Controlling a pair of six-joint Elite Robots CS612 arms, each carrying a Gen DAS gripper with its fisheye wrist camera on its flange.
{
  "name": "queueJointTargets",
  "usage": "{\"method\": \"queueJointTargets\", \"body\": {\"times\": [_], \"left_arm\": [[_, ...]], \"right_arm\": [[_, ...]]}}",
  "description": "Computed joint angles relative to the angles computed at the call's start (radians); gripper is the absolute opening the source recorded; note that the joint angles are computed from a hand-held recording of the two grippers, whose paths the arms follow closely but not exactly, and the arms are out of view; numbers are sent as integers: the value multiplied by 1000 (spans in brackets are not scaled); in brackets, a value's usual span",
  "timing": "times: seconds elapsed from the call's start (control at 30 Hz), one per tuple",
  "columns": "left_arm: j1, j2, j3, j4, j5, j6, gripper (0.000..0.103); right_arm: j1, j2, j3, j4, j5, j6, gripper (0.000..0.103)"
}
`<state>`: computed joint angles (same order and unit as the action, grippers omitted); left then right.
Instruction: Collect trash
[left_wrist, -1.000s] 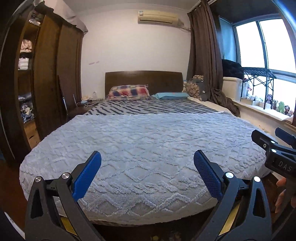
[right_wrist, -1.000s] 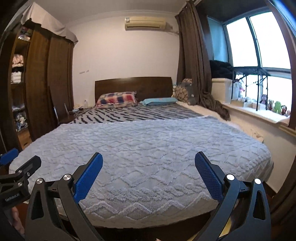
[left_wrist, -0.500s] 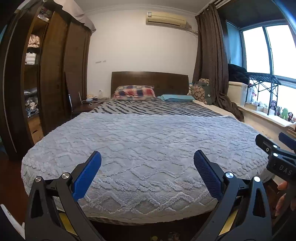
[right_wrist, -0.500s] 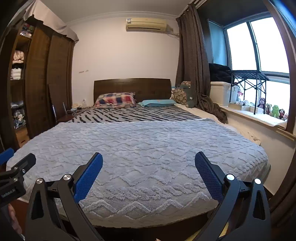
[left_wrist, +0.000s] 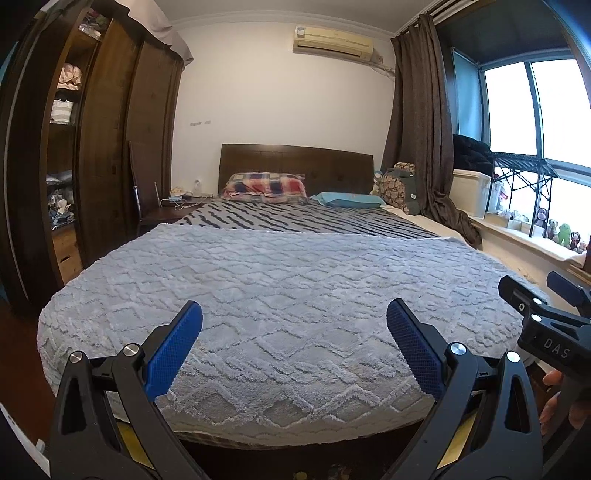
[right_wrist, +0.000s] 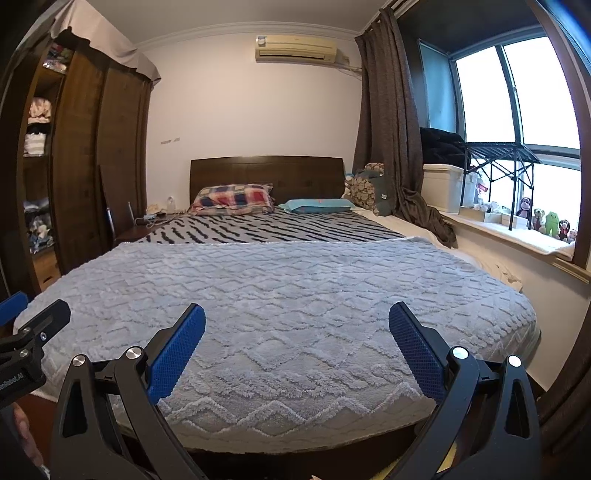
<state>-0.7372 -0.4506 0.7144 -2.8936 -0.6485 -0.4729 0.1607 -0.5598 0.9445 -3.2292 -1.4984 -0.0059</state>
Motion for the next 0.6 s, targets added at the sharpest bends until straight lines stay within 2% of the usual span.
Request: {"method": "queueJointTargets", "body": {"times": [0.6], "left_arm": [[-4,13,-22,-4,6,25,95]], "right_arm": [[0,1,-3,-5,4,2,100]]}}
